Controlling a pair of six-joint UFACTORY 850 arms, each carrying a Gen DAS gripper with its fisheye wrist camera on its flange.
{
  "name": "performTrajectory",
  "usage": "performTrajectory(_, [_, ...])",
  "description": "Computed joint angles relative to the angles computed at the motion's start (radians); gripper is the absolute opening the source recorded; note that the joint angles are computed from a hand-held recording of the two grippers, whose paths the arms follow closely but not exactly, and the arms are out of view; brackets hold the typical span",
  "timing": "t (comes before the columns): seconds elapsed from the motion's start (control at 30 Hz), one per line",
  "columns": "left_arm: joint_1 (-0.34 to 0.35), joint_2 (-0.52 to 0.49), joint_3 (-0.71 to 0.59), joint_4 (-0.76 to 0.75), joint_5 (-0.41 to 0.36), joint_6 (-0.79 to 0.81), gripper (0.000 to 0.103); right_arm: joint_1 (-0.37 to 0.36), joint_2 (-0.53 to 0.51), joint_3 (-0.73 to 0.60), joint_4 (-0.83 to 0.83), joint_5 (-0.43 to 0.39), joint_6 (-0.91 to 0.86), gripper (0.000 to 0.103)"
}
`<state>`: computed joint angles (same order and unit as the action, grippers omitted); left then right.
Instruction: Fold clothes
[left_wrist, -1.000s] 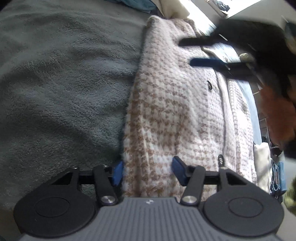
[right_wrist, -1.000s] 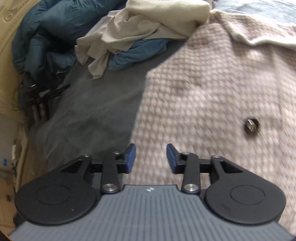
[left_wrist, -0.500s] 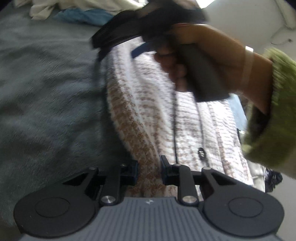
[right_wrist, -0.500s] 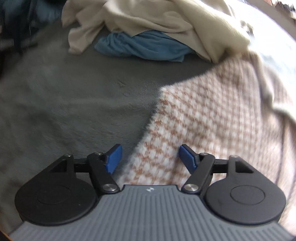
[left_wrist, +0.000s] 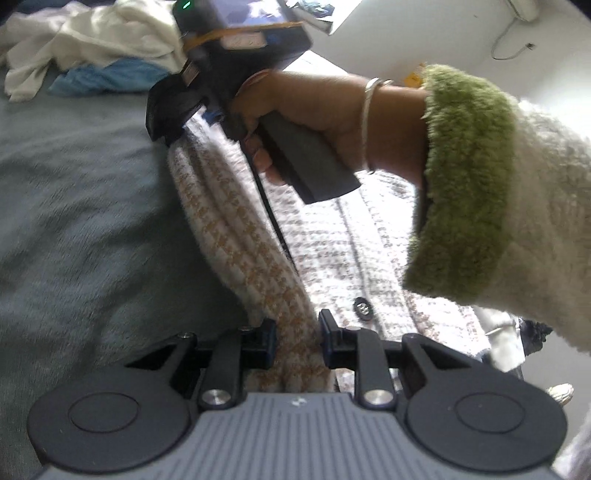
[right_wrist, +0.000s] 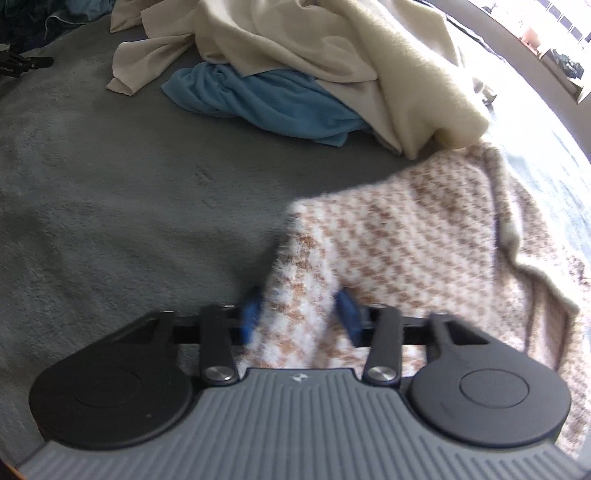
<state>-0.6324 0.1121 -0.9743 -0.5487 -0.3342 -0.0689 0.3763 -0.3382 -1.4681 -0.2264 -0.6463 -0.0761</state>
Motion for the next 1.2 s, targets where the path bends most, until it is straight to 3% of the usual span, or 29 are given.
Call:
performTrajectory(0.1, [-0.029, -0.012, -0.021, 0.065, 0.016, -0.054, 0.023, -0.021, 0.028, 0.021, 0.049, 0.039, -0.061, 0.016])
performTrajectory(0.27, [-0.087, -0.036, -0.067, 0.211, 0.045, -0.179, 0.024, -0.086, 0.1, 0.055, 0.233, 0.1, -0.215, 0.015])
performTrajectory(0.53, [-0.159, -0.111, -0.171, 0.29, 0.051, -0.186, 0.024, -0.219, 0.185, 0.073, 0.487, 0.136, -0.425, 0.014])
performTrajectory(0.97, [-0.256, -0.273, -0.356, 0.279, 0.012, -0.1, 0.023, -0.489, 0.226, 0.108, 0.853, 0.092, -0.652, 0.011])
performTrajectory(1.2, [-0.27, -0.395, -0.474, 0.191, -0.032, 0.007, 0.021, -0.627, 0.187, 0.095, 1.005, 0.0, -0.751, 0.011])
